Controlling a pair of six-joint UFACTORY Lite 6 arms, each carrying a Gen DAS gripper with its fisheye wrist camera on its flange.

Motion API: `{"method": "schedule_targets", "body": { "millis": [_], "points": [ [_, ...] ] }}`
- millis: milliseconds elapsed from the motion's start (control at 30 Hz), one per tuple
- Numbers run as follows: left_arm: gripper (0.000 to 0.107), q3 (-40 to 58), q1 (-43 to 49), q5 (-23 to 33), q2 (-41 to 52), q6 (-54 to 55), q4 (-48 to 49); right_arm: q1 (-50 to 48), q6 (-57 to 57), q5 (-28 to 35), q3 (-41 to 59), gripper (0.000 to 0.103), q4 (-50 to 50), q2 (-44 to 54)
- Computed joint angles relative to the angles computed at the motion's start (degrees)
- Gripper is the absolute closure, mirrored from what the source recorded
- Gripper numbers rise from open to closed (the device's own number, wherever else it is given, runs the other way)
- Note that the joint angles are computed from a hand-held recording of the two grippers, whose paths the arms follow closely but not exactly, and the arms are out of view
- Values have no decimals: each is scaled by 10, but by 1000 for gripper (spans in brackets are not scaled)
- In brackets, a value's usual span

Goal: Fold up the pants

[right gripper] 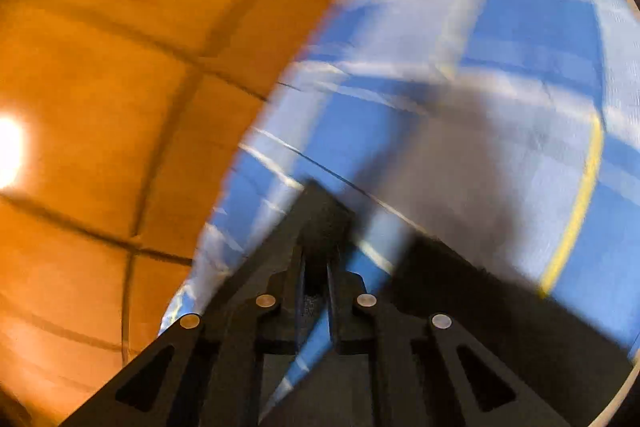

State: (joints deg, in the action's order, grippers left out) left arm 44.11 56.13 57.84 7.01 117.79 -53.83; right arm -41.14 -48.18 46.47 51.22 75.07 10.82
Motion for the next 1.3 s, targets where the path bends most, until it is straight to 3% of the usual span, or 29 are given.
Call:
{"method": "schedule_targets", "body": {
  "millis": [100,267,333,400,567,667,767,833,867,900,967,1067,1200,1300],
  "points": [
    [103,0,-10,-8,5,-13,-9,43,94,-18,68,94,-24,45],
    [103,16,-9,12,7,-39,-17,169,228,-25,330,94,-75,86],
    [103,21,-2,24,4,-40,-17,204,239,-18,431,94,-89,88],
    [103,28,8,41,6,-36,-17,217,212,-20,470,94,-95,66],
    [103,32,-4,32,29,-46,-20,157,142,-30,348,94,-93,25],
    [102,8,-26,-19,34,-31,-34,115,94,-39,264,94,-80,79],
    [99,-13,-22,-34,32,2,-57,107,64,-94,217,93,-84,157],
    [93,-20,-16,-30,21,-1,-47,96,2,-108,189,93,-17,187],
    [82,-23,-7,-22,13,-2,-39,82,-30,-91,181,92,18,186],
    [64,-30,4,-16,0,3,-34,81,-39,-98,176,87,29,178],
    [47,-42,37,8,-22,28,-30,99,0,-166,170,75,-20,142],
    [45,-46,128,58,-34,84,-12,124,63,-251,138,73,-140,55],
    [41,-9,256,71,13,153,13,141,-79,-251,15,70,-55,-88],
    [40,46,324,86,57,168,27,175,-85,-229,-78,70,-78,-191]
  ]
}}
